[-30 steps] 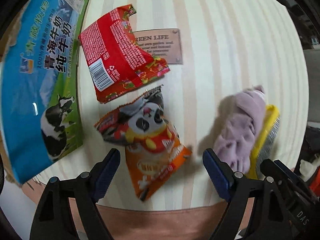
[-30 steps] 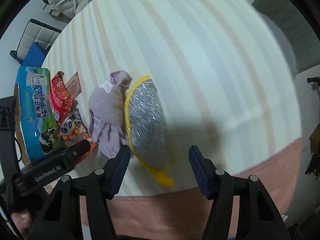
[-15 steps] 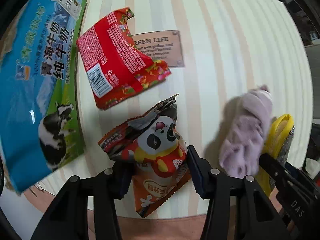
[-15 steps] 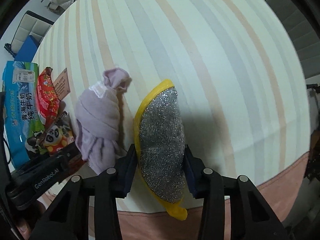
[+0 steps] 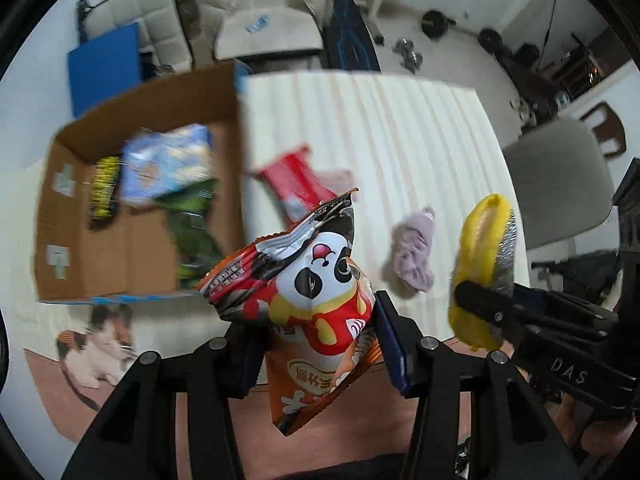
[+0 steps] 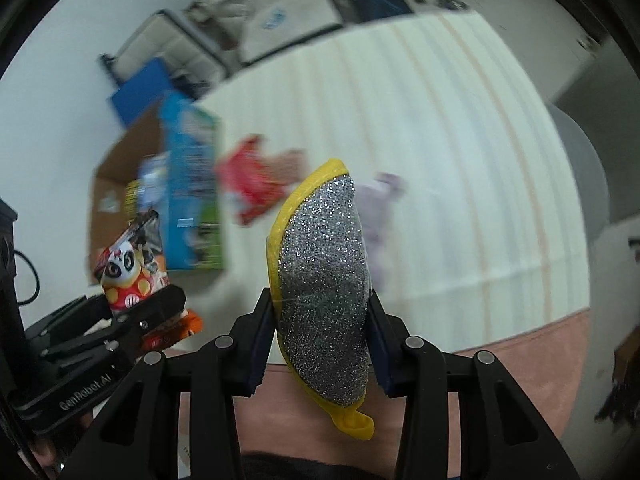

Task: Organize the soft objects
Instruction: 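Lower the panda bag and scrubber into the box and open both tools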

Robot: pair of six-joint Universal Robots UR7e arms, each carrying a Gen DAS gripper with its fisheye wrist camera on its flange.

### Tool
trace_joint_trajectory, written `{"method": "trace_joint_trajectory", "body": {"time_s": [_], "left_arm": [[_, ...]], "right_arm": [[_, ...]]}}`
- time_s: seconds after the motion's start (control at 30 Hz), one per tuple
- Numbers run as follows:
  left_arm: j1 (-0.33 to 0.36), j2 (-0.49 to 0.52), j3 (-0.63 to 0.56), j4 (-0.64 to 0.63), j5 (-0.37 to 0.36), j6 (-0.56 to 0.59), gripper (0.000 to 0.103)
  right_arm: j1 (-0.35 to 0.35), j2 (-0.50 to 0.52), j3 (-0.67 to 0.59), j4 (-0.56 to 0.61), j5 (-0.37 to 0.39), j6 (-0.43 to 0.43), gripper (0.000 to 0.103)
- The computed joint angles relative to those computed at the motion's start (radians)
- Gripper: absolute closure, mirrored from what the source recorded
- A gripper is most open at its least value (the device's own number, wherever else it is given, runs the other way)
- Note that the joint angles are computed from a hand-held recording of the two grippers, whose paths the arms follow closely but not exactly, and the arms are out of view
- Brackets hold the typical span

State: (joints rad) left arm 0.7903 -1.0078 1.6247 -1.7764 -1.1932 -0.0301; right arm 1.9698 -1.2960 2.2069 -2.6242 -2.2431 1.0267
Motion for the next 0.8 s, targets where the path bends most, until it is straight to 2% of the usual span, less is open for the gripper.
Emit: {"method": "trace_joint_trajectory", "body": {"time_s": [0.2,0.3,0.37,0.47,0.53,0.6,0.8], "left_arm": [[0.088,0.006,-0.156,0.046,0.125,0.069,0.056],[0.146,0.05,-0.257,0.083,0.172,0.067,0.056],[0.195,0.106,-0.371,0.136,0.187,0.07,0.056],[0.238,0.167,-0.485,0.204,0.184,0.06,0.056],[0.274,0.229,-0.592,0.295,0.148,0.037,0.056],[0.303,0.289,-0.682,0.354,0.126,0.03,0.056],[0.351,0.426,-0.851,0.495,0.086,0.048,0.056]], "right_arm": [[0.026,0.224,-0.284,-0.011,0.057,-0.174,0.058],[0.015,0.357,-0.445,0.011,0.092,-0.242,0.058],[0.007,0.425,-0.53,0.035,0.115,-0.269,0.058],[-0.003,0.521,-0.644,0.074,0.135,-0.297,0.058],[-0.013,0.574,-0.711,0.105,0.139,-0.305,0.058],[-0.028,0.606,-0.745,0.123,0.147,-0.312,0.058],[-0.076,0.699,-0.838,0.182,0.146,-0.307,0.058]]}}
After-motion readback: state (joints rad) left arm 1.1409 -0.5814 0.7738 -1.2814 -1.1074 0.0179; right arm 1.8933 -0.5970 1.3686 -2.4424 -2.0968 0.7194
